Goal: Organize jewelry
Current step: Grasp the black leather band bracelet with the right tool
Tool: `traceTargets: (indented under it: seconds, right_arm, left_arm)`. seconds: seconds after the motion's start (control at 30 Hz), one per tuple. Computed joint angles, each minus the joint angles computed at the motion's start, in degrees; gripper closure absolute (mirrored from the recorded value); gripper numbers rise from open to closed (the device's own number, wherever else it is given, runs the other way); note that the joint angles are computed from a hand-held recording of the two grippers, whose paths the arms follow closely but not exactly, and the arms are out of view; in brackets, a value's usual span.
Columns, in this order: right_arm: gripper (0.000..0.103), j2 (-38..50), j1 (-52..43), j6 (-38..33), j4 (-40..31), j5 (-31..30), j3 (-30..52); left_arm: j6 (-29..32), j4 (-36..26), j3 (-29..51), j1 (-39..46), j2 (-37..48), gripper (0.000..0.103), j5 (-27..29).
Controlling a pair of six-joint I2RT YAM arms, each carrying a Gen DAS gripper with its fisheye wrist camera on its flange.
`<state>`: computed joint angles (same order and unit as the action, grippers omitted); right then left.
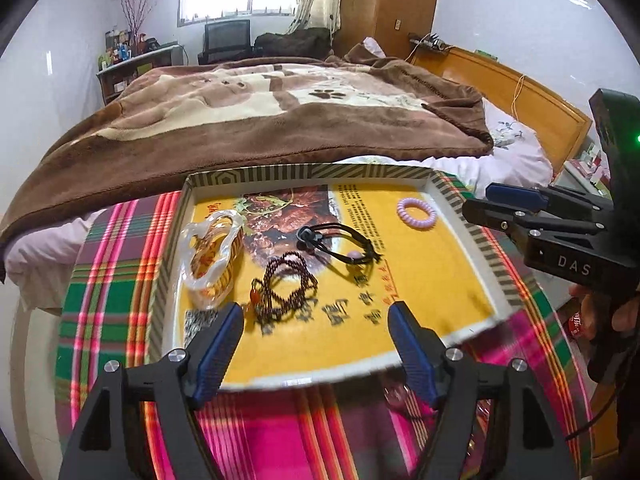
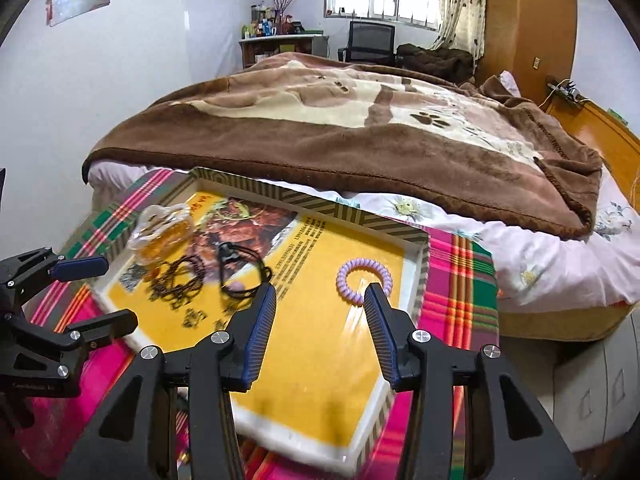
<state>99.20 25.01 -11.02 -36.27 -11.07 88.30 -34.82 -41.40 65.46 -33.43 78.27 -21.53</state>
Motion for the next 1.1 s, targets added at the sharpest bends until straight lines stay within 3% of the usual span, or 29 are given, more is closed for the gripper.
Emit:
traceTargets:
  seconds: [0.23, 0.63, 0.87, 1.1]
  right_arm:
    - [0.056, -10.81, -0.64, 2.24, -0.04, -1.40, -8.33]
    - [0.056, -36.60, -3.97, 4.57, -4.79, -5.11, -27.34]
    - [0.056, -50.06, -0.56, 5.37, -10.44, -2.24, -40.00]
    - [0.056, -51.07, 9.07, 12.65, -7.41, 1.32, -46.81]
  left_arm:
    - [-7.63, -8.77, 1.28, -8.69, -4.59, 0.029, -6.83]
    - [-28.18, -22.76, 0.79, -30.19, -10.81, 0.027, -19.90]
    - [-38.43, -25.86, -4.32, -38.76, -13.19, 0.026, -21.90]
    - [-45.54, -27.58, -7.85, -42.26, -15.40, 0.026, -21.79]
